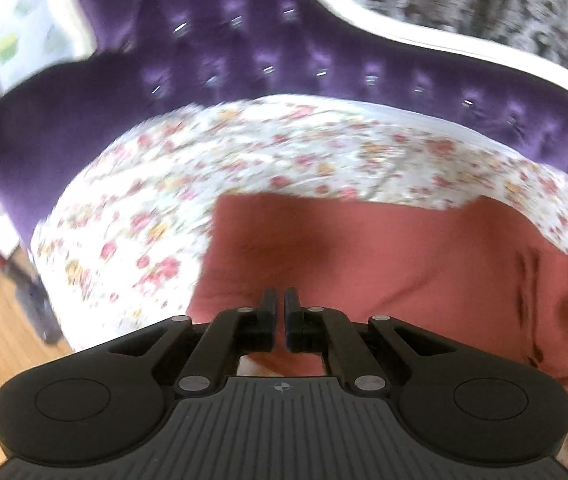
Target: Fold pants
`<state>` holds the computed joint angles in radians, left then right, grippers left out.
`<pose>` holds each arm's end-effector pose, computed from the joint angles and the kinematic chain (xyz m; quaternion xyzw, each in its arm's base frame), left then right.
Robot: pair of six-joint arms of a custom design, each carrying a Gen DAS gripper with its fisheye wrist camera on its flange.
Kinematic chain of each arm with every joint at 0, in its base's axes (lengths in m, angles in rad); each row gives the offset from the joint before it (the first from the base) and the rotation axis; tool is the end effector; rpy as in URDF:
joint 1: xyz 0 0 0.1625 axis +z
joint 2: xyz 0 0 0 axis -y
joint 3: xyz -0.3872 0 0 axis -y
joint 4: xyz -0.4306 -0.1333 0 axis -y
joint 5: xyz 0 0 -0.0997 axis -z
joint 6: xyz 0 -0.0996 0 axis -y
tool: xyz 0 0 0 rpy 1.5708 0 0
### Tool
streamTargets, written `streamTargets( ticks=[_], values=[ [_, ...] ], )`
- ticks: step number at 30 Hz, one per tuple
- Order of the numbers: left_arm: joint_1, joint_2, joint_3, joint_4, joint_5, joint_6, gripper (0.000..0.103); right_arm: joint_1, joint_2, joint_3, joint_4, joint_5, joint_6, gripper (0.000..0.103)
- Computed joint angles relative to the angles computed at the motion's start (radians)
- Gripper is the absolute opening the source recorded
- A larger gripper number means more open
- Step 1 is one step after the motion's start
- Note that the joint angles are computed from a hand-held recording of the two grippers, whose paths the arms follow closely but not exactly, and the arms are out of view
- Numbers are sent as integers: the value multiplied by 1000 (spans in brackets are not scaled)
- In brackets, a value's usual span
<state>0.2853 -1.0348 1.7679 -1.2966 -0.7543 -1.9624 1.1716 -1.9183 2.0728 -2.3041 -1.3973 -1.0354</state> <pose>-0.4346 -0.3420 0.0865 -0.0862 0.8219 -0.3707 0.4239 -0.0288 -0.4554 0.4327 0.3221 -0.8992 0.2688 0.1243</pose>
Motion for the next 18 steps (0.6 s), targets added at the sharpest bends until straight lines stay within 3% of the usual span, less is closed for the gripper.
streamTargets(
  ticks=[6, 9, 12, 16, 18],
  values=[
    [12, -64, 136, -121, -42, -27, 5, 58, 6, 43, 45, 13, -4, 29],
    [-1, -87, 197, -159, -24, -62, 6, 78, -5, 62, 69, -3, -8, 29],
    [-18, -105, 240, -179, 17, -121, 22, 100, 7, 69, 73, -26, -3, 29],
    [-23, -111, 252, -182, 68, -139, 24, 121, 16, 78, 70, -56, 1, 29],
    [-13, -100, 239, -155, 70, -148, 34, 132, 24, 79, 67, -71, 3, 29]
  ],
)
